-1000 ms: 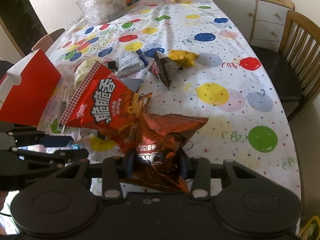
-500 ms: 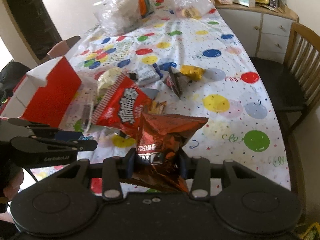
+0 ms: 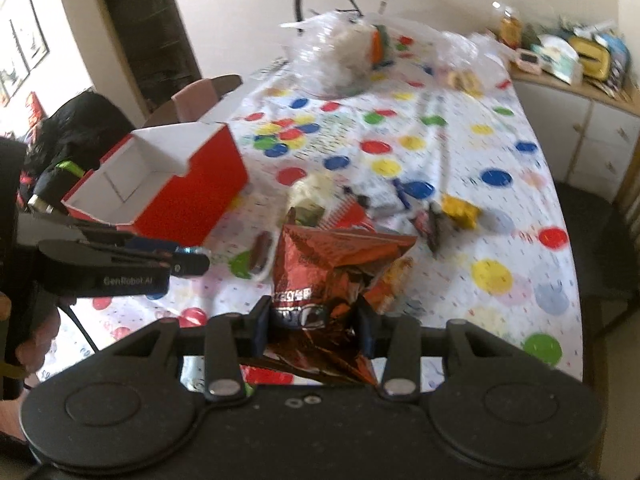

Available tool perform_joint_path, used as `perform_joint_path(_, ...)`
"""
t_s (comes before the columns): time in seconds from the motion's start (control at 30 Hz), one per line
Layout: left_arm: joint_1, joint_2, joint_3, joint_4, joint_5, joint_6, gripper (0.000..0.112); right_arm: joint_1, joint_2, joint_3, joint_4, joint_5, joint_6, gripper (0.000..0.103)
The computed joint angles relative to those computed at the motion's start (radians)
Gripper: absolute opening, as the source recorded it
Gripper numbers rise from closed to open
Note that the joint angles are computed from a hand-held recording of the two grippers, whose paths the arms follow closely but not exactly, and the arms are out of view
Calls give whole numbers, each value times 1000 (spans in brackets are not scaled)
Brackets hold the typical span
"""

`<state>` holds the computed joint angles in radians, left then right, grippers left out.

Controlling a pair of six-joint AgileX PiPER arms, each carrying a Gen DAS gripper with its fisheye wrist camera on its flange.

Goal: Organize snacks
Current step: 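Grasp the Oreo bag with the right tool while the left tool grasps the blue candy, then carry both snacks into the cardboard box and open both tools to release them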

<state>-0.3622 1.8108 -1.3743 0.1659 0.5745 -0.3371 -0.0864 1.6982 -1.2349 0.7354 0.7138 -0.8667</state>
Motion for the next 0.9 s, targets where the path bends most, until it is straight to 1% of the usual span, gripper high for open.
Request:
perform_joint_path(0.13,50,-41,7,-17,4,45,33,67,1,-45,-35,-7,67,41)
perform_joint_path(0.3,134,-88,12,-73,11,159,33,174,23,-121,-85,-34,170,41)
perform_joint_path(0.4,199,-101,4,-132,21,250,33,238,51,-180,-127,-41,245,41)
perform_joint_path(0.47,247,-101,-6,-160,30,306,33,288,80,-231,-177,-51,313,41)
perform_joint_path(0.7,402,-65,-74,-270,58,494,33,425,212,-442,-336,-27,545,41)
perform_joint_path(0.9,514,10,-164,-325,89,627,33,516,369,-667,-452,32,723,41)
